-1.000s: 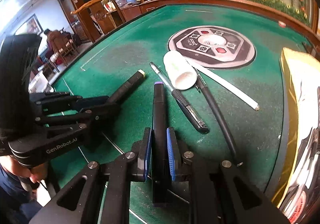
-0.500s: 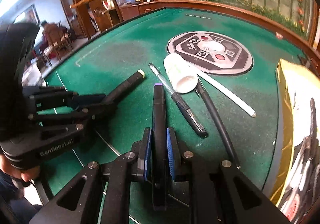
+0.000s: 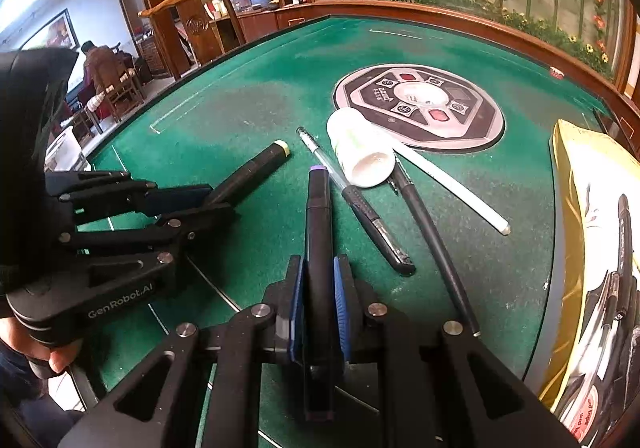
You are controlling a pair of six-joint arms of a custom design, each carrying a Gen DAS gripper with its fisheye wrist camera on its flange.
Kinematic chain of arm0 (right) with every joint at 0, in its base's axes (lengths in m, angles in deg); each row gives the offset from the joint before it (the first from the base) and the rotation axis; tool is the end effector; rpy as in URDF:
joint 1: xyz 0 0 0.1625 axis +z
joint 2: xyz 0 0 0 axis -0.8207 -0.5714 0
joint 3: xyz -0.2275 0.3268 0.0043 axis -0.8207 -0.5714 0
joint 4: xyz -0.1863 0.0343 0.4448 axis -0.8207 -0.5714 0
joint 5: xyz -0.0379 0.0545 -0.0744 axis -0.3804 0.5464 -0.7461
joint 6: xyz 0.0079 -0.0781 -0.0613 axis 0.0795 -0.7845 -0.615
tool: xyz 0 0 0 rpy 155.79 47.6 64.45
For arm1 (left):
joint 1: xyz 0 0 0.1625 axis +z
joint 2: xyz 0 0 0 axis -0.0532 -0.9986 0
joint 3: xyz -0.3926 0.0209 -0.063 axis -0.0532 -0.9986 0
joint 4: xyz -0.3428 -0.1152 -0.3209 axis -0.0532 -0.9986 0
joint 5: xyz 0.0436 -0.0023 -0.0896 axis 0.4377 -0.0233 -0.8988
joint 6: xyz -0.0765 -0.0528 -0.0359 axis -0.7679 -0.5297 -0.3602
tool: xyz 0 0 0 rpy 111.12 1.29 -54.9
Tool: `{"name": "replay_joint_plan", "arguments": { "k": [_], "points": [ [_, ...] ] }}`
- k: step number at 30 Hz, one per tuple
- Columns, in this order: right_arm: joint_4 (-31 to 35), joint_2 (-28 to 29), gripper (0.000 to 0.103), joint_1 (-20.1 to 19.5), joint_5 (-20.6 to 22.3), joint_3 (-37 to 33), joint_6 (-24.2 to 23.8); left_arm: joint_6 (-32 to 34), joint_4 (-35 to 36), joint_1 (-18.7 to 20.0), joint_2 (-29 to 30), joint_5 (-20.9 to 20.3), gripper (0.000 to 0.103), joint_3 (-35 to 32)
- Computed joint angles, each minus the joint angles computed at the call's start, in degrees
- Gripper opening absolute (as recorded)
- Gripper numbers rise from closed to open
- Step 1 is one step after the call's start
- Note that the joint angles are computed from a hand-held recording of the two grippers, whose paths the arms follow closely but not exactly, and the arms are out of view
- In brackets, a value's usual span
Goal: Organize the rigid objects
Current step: 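Lower the black markers into the tray with the right tool while the left tool releases its marker there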
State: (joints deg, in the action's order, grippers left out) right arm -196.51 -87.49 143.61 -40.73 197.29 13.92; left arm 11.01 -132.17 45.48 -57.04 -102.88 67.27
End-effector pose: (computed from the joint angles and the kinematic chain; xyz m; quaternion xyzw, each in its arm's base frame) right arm 0.0880 -0.5256 0.2711 0.2318 -0.9046 0.2583 0.2476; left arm -0.3426 -0.5847 0.0197 0.3137 0.8769 -0.2056 0.3006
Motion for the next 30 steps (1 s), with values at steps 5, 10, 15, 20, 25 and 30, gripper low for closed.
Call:
{"name": "replay_joint_plan", "arguments": {
  "k": [5,10,15,20,25,30],
  "points": [
    [-0.53,-1.35,0.014,-0.69,3.25,0.60,0.51,-0.54,-2.47,0.15,-0.71,-0.50,0.015,0.72],
    [0.96,-2.45,0.014,-1.80,6.42,0.26,2.41,-0.68,-4.94,0.09,-1.26,-2.94,0.015,1.28],
    [-0.19,-3.34,0.014,-2.29,8.43,0.47,3.15,-0.95,-5.96,-0.33,-1.37,-4.70,0.015,1.12],
    [-2.31,-4.78,0.014,-3.52,10.99,0.55,5.22,-0.42,-7.12,-1.08,-1.09,-7.13,0.015,-0.14],
    [-2.50,-6.66,0.014,-5.77,13.84,-0.08,9.60,-0.46,-6.58,-1.95,0.16,-10.80,0.015,-2.54],
    [-2.35,-8.68,0.014,-7.54,16.12,0.06,12.08,-0.12,-6.02,-3.03,1.97,-13.08,0.015,-4.86]
  ]
}}
